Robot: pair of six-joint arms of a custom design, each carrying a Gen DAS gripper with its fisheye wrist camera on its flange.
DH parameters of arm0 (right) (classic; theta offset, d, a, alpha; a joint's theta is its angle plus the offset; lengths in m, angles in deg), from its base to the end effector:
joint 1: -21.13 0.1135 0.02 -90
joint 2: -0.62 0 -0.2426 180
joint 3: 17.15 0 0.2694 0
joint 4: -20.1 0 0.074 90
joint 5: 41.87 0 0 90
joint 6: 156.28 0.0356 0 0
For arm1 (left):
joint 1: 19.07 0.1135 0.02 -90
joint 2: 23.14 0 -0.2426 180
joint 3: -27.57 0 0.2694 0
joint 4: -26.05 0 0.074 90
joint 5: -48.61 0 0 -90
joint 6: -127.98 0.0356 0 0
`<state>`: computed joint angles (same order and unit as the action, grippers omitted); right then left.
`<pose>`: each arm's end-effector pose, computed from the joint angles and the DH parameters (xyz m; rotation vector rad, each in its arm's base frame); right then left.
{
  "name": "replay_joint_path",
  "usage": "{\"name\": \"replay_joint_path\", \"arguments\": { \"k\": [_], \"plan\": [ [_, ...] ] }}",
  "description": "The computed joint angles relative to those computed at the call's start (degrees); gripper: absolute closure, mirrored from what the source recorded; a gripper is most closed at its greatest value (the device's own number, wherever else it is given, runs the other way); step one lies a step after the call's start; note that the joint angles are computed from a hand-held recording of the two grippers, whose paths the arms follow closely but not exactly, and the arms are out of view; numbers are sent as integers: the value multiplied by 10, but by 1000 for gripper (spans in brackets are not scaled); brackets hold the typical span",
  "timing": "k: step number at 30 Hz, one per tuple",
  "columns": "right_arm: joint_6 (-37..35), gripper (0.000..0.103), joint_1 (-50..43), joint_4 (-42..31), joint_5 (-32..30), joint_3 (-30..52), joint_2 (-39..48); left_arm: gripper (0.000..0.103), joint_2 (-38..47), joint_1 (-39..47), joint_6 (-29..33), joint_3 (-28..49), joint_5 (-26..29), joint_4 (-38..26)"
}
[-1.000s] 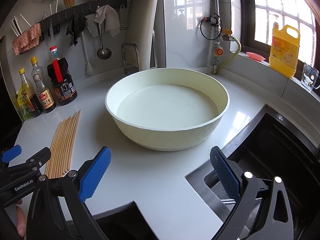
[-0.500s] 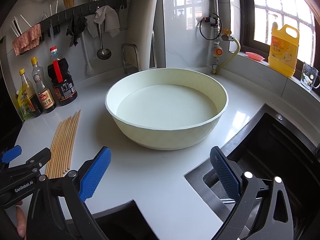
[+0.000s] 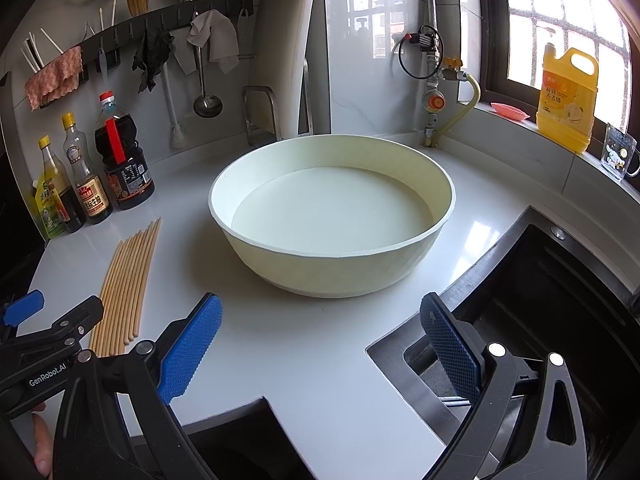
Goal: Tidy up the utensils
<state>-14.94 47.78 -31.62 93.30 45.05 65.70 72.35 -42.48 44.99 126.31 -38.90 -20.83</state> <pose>0.2296 0.0870 0.2392 0.7476 2.0643 -0.2665 0.3586 -0.1570 0.2947 0.6348 2.2517 -0.1932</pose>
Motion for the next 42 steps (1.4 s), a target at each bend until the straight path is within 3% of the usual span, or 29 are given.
{"name": "replay_joint_path", "arguments": {
  "k": [25,32,42],
  "plan": [
    [-31,8,-18,36,-27,-20,-8,6,8,-2,2,3,-6,-5],
    [-95,8,-31,138,-119,-55,-23,6,20,24,7,8,13,-11],
    [-155,8,-22,223,-188,8,93,6,68,96,28,37,25,-17]
  ]
}}
